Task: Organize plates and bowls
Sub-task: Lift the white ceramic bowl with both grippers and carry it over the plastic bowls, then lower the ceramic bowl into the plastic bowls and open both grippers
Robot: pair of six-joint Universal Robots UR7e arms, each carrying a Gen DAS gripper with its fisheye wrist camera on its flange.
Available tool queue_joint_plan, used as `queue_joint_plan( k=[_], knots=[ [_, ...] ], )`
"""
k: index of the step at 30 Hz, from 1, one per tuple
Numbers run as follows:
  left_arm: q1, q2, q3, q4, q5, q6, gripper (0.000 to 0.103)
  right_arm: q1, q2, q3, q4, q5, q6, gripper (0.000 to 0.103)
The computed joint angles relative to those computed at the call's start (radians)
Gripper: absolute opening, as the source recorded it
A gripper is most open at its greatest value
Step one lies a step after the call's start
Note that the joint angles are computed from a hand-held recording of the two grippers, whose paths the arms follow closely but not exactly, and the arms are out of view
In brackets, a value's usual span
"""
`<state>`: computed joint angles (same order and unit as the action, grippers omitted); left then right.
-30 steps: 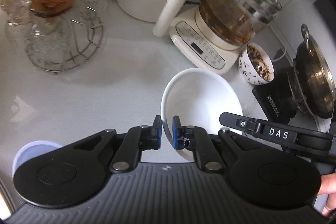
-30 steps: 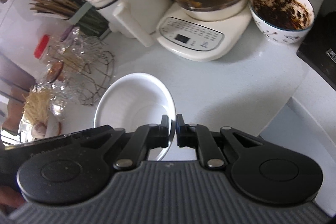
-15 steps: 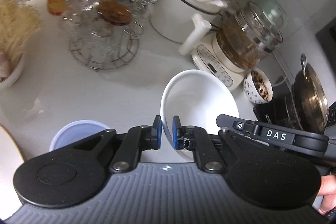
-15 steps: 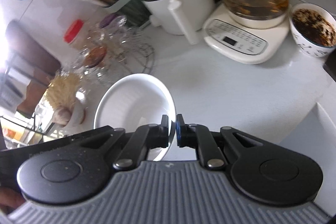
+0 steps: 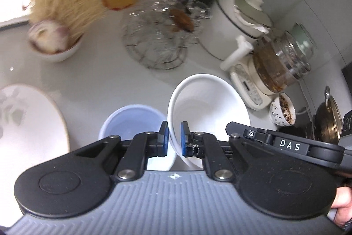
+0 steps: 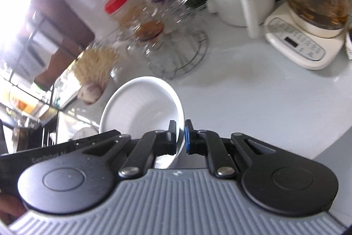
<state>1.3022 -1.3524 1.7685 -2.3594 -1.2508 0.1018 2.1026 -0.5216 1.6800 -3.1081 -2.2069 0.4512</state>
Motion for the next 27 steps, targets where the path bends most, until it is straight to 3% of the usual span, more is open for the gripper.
queue_joint_plan(
  k=[11,20,27],
  knots=[
    [0.052,-0.025,0.039,-0.056,0.067,-0.06,0.012,-0.012,0.075,-0.1,0.111,0.065,-0.076,0.011],
    [0.082,-0.009,0.05,-0.091,0.085,-0.092,0.013,-0.031,0.107,-0.133,0.124,0.092,-0.143,0.011],
    [0.086,-0.002,0.052,-0.092,0.11,-0.116,0.013,-0.048,0.103,-0.14,0.152,0.11,-0.116,0.013]
  ],
)
